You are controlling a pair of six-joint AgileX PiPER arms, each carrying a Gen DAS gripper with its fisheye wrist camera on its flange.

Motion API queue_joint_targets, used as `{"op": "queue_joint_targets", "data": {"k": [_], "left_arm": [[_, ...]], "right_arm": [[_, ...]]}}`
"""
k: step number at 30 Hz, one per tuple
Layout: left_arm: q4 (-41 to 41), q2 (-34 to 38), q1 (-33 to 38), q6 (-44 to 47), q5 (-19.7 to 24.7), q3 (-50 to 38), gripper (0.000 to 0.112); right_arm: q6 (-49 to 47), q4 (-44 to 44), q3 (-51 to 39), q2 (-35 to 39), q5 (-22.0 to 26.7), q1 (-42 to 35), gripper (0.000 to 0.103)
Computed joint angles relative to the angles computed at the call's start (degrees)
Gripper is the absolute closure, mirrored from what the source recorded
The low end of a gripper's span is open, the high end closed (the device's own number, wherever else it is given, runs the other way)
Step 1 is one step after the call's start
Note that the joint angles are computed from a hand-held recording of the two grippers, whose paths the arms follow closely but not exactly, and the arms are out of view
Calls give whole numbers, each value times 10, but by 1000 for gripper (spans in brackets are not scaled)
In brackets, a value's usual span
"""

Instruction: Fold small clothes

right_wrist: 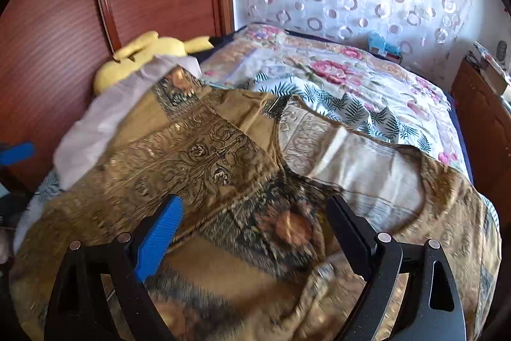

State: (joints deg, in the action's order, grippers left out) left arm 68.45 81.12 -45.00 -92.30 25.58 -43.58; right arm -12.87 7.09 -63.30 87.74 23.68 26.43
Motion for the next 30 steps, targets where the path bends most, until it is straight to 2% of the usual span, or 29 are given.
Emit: {"op": "queue_joint_targets", "data": {"k": [7,14,20,22,26,30], "left_arm": [[-19,36,-19,27,-3,-35,31],[-60,72,-30,80,-3,-77,31],[-81,94,-40,107,-5,-100,31],[-95,104,-40,123,-7,-111,31],[-130,125,-39,166,-14,-133,31],[-195,155,-36,240,-18,-162,31]], "right_arm": [[-237,203,123,-134,-8,-93,11],[-389,313,215,-248,25,-205,11],[-484,378,272,-321,79,-333,11],[-509,389,286,-335,92,-376,11],[-620,458,311,-333,148,-511,11],[-696,494,331,-311,168,-606,11]]}}
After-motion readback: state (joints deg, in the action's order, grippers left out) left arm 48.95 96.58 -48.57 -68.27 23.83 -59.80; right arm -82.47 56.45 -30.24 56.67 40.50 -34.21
